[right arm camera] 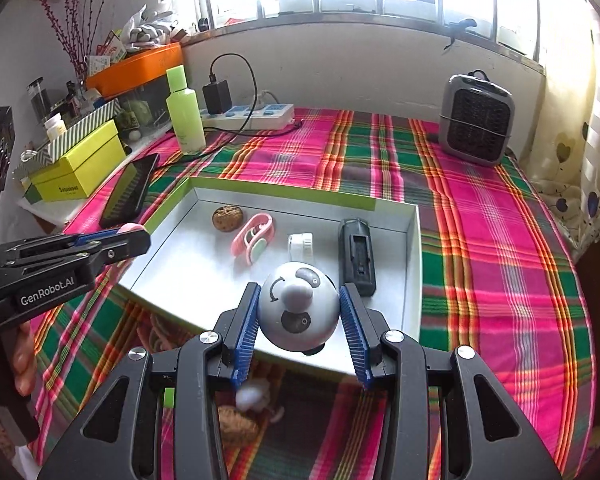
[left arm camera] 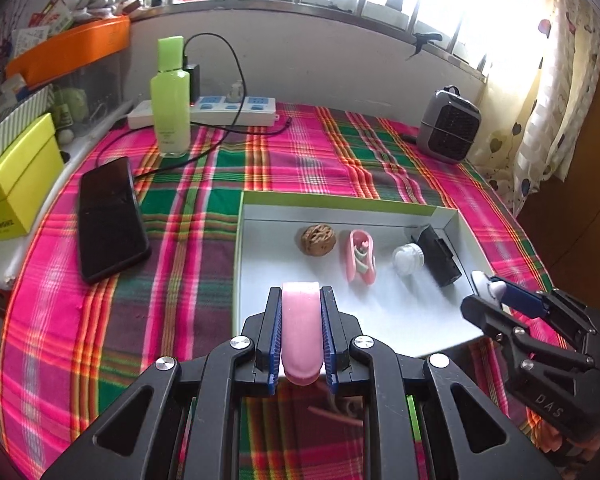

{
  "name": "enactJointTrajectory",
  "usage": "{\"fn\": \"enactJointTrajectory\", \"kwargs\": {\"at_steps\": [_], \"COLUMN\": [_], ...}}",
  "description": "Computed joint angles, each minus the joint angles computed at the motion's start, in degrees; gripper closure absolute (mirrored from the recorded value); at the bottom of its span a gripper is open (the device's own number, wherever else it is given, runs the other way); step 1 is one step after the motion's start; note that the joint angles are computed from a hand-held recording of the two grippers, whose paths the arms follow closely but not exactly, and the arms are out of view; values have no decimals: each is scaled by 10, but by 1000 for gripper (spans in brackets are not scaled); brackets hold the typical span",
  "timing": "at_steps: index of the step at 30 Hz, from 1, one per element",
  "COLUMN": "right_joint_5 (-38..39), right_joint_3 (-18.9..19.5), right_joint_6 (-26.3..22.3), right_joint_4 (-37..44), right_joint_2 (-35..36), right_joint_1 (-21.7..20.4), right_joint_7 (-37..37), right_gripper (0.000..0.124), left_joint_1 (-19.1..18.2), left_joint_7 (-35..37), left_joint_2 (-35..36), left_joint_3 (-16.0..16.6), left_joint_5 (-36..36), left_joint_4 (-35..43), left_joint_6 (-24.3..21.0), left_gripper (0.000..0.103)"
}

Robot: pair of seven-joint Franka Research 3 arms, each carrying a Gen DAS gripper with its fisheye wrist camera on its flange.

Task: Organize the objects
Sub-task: 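Carry the pink clip and white fan over the green box with both grippers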

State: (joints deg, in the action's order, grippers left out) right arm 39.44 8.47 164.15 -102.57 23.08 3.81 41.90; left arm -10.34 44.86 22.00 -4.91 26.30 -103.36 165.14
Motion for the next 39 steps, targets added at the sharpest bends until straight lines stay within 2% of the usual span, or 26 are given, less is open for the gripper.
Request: {"fn": "enactJointTrajectory", "kwargs": {"at_steps": [4,16,23,39], "right_joint_5": [-17,-78,-106,-164], "right_joint_3": [0,-11,-21,-35], "right_joint_6": [-22,-90,-103,-98], "right_joint_4": [33,114,143,181], "right_joint_2": [25,84,106,139], "right_joint_1": [4,14,22,33], "right_joint_7": [-1,27,44,93], "right_gripper": [82,82,82,83], "left_joint_1": [11,8,4,-9], "left_joint_7": [36,91,109,120], "left_joint_2": [34,97,124,162], "left_joint_3": [-16,-20,-21,-11], "left_joint_5": [-27,-65,-75,-71], "left_joint_4": [46,130,169,226], "left_joint_6": [-27,-72,-97,-125], "left_gripper": [87,87,87,87]}}
